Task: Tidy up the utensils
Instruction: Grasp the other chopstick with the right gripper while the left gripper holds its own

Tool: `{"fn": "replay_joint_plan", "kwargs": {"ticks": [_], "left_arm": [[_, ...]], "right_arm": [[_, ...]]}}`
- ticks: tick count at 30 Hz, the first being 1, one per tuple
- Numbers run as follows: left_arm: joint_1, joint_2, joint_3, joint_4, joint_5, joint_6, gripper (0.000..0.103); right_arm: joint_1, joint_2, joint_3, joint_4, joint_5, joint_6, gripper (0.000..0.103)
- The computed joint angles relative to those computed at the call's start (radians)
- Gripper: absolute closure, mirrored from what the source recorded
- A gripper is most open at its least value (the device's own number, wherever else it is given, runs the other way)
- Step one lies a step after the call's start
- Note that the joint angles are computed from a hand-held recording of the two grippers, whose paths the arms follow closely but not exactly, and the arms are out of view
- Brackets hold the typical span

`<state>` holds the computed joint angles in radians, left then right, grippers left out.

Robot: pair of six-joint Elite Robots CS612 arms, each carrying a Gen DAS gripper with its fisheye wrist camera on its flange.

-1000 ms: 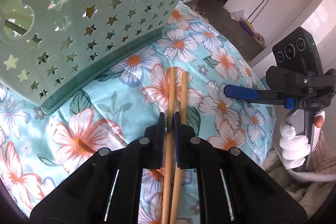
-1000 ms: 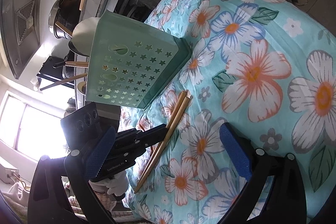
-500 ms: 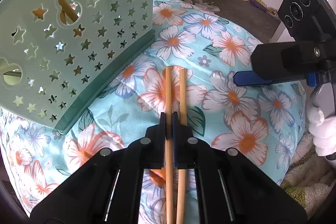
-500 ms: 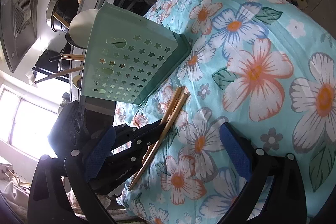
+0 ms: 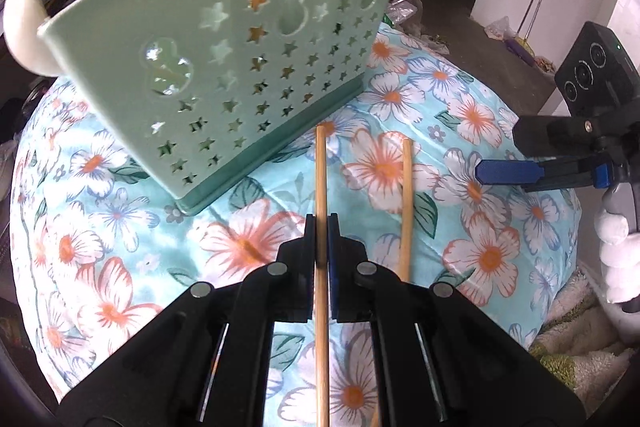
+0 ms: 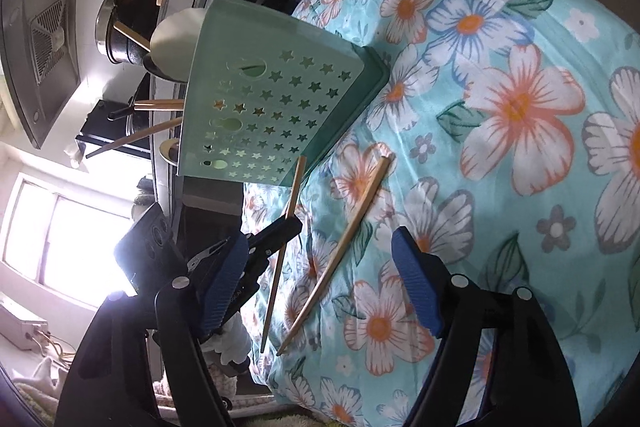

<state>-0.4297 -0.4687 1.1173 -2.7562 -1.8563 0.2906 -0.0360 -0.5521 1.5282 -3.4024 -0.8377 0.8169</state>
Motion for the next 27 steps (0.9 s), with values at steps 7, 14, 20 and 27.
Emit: {"fn": "replay_joint_plan", "kwargs": {"ticks": [7, 14, 20, 27], "left_arm": [[0.024, -0.008, 0.022, -0.037, -0.028, -0.080, 0.098], [0.037, -0.002, 0.022, -0.039, -0.063, -0.129, 0.098], [0.045, -0.011, 0.033, -0.049, -0.070, -0.136, 0.098], [0.049, -0.023, 0.048, -0.070, -0.082, -0.150, 0.098]], "right_arm": [[0.018, -0.002, -0.044, 0.183, -0.063, -0.068, 0.053], [0.061, -0.007, -0.121, 0.355, -0.247, -0.189, 0.070], [0.101, -0.022, -0.137, 0.417, -0.416, -0.323, 0.084], [0.063, -0.024, -0.096, 0.310, -0.282, -0.219, 0.092]]}}
